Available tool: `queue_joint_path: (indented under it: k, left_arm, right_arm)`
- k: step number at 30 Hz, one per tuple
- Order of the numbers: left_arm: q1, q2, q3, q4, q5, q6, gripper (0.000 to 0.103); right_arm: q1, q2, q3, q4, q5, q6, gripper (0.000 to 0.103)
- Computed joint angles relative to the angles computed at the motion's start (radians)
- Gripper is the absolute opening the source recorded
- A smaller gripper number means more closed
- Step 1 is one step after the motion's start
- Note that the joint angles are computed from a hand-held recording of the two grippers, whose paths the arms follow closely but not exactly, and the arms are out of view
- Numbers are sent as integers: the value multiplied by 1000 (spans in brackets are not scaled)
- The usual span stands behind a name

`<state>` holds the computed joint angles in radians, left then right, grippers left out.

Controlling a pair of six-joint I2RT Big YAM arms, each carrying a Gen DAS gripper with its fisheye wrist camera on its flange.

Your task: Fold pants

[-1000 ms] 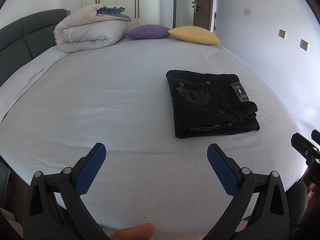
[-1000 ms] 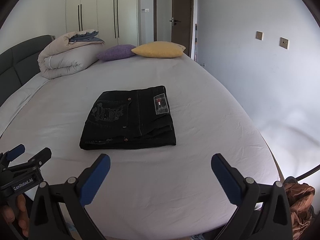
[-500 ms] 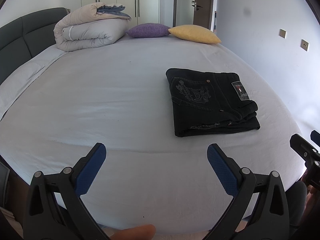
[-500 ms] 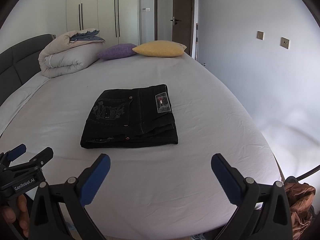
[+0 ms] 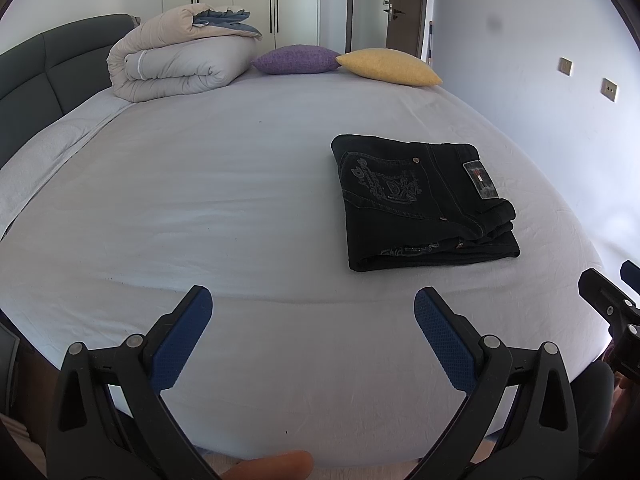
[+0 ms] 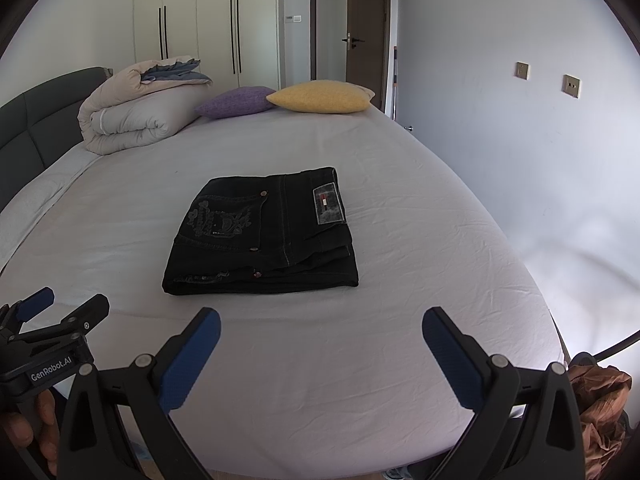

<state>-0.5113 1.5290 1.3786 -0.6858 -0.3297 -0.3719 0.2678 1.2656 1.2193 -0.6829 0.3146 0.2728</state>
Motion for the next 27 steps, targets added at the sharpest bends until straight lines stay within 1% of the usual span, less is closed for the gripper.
queue_joint_path:
  k: [11, 27]
  left_arm:
    - [-2, -1, -14, 9, -1, -8, 103]
    - [-1, -4, -18, 1, 4, -11, 103]
  right_arm:
    - [5, 1, 0, -1, 5, 6, 103]
    - [11, 0, -2, -2, 8, 11, 103]
